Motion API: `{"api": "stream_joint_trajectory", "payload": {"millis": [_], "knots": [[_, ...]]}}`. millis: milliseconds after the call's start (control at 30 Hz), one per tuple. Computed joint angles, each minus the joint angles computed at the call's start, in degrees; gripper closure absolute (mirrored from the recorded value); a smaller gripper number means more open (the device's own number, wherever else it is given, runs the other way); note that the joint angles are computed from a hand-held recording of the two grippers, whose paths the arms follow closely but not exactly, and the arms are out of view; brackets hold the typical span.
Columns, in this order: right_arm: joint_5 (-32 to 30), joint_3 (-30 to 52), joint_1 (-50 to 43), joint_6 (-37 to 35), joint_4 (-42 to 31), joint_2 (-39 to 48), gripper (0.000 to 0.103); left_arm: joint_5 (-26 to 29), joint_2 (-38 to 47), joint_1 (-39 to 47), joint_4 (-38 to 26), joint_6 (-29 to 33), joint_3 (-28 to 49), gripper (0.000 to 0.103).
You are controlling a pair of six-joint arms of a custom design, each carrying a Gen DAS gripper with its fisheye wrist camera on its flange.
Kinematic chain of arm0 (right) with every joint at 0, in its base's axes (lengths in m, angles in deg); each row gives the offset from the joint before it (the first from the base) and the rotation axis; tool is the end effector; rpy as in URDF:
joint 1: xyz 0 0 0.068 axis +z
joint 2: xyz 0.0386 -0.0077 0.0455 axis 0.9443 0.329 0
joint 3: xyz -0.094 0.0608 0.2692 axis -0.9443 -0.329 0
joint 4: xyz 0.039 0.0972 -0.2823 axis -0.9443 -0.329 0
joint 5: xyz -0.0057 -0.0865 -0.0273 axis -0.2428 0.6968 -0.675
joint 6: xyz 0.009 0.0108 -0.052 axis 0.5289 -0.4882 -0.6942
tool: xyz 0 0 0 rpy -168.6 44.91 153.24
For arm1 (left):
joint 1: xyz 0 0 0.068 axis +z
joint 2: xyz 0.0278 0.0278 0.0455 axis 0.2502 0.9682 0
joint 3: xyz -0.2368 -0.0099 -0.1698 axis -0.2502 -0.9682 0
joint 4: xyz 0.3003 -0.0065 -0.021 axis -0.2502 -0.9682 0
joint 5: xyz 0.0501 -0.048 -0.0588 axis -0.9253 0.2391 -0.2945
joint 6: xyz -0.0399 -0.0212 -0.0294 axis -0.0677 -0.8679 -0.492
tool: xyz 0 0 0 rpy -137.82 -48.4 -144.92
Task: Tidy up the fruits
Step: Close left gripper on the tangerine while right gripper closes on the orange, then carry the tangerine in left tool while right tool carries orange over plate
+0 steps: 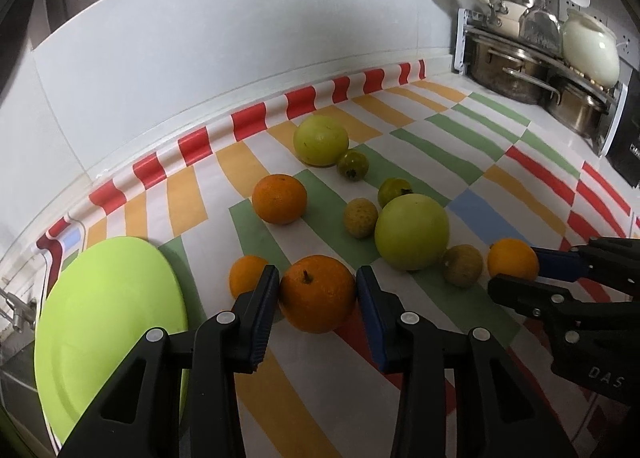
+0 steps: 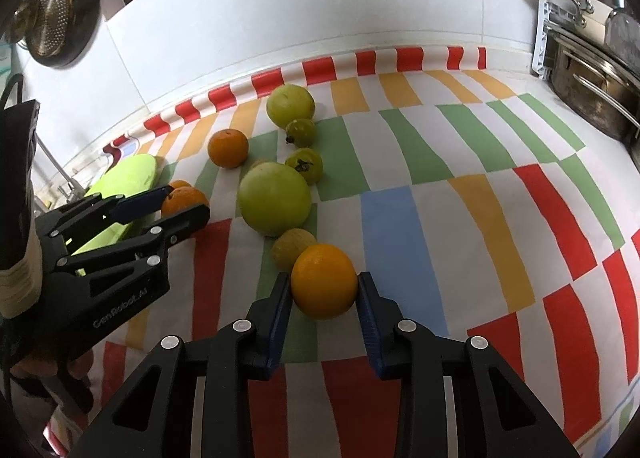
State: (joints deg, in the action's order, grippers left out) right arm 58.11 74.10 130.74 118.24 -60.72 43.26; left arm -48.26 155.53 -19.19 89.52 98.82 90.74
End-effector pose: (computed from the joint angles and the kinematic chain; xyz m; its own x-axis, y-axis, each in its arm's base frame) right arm 0.1388 0.1961 -0.0123 -0.6389 0.4602 -0.6165 0.4526 0.8728 0.1825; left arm 0.2744 -0.1910 0.0074 -0.3629 0.6426 -0.6748 0.8204 0.5638 0.0957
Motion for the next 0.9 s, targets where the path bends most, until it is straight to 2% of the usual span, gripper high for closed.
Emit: {"api": "stream_joint_trajectory", "payload": {"millis": [500, 900], "knots": [[5.87, 3.03, 6.82, 2.64, -12.23, -6.81, 0.069, 2.74, -14.26, 4.27, 2.05, -1.83, -12.54, 0.063], [10.30, 9.18, 11.97, 2.24, -20.65, -6.89, 0.069, 5.42, -26.15, 11.50, 3.47, -2.60, -22.39, 0.063]]}}
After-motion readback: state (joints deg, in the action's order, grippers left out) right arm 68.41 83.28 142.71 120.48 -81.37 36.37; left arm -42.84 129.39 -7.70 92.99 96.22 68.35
